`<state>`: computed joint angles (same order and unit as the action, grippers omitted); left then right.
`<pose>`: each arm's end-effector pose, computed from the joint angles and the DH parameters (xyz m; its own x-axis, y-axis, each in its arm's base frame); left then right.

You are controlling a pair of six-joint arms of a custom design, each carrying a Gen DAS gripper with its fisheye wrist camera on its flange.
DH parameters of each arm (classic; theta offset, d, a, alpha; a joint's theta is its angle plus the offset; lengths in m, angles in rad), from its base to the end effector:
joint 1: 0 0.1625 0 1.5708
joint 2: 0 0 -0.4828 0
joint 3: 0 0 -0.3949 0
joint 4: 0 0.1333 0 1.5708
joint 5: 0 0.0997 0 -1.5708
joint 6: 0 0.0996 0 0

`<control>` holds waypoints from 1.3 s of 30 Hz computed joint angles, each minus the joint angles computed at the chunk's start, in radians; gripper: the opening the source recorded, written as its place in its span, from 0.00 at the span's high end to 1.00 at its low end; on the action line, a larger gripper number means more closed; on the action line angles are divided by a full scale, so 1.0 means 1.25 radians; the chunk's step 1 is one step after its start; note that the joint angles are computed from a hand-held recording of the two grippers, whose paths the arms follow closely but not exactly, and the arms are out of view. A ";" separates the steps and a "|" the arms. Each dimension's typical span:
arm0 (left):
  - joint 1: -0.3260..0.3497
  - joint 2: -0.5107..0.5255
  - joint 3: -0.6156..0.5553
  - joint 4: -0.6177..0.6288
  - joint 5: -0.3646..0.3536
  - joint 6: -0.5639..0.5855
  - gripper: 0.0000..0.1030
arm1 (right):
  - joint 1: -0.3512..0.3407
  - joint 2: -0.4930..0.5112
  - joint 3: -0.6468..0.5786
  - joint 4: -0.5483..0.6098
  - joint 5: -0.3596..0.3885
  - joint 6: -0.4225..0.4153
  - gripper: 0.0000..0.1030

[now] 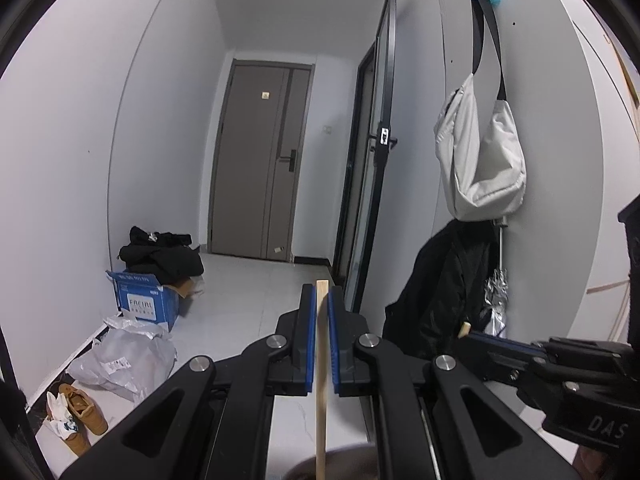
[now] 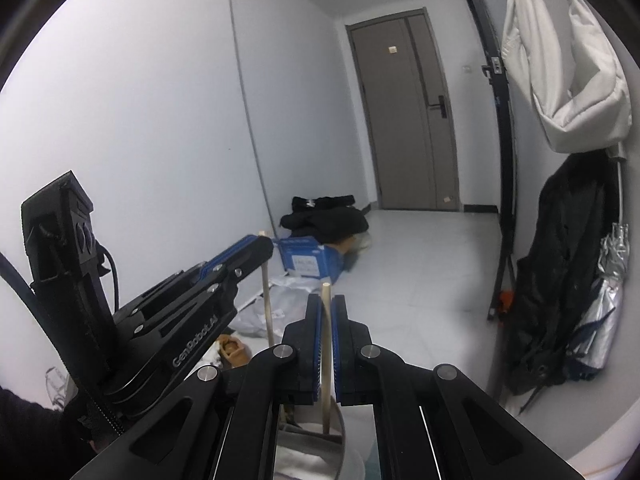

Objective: Organize utensils
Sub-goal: 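Lower the chopstick into the holder and open the right gripper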

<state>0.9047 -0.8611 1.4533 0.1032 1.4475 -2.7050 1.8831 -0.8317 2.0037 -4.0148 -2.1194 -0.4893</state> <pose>-0.2898 -0.6043 0.1684 -0.5926 0.7014 -0.3961 0.7134 0.2286 -0.6625 0.2584 -0.5356 0.2257 -0.8094 0.0556 0.5847 -0.5334 0.3470 -0.7714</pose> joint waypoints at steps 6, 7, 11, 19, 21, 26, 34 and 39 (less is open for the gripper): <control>0.009 0.005 -0.039 0.118 -0.001 -0.028 0.97 | -0.002 0.009 0.006 0.011 0.013 -0.021 0.96; 0.011 0.007 -0.048 0.140 0.006 -0.032 0.97 | -0.004 0.009 0.006 0.021 0.018 -0.018 0.96; 0.021 0.024 -0.099 0.259 0.035 -0.055 0.97 | -0.010 0.014 -0.001 0.055 0.020 -0.018 0.95; 0.048 0.079 -0.186 0.470 0.056 -0.125 0.97 | -0.017 0.028 0.013 0.042 0.022 0.030 0.93; 0.048 0.071 -0.185 0.476 0.045 -0.173 0.93 | -0.015 0.031 0.022 0.033 0.016 0.039 0.93; 0.023 0.010 -0.125 0.416 0.003 -0.190 0.37 | 0.008 0.032 0.047 -0.011 -0.023 0.054 0.83; -0.034 -0.088 0.016 0.276 -0.194 -0.243 0.12 | 0.067 0.046 0.077 -0.099 -0.076 0.087 0.48; -0.061 -0.138 0.085 0.223 -0.256 -0.246 0.02 | 0.101 0.077 0.076 -0.140 -0.108 0.071 0.33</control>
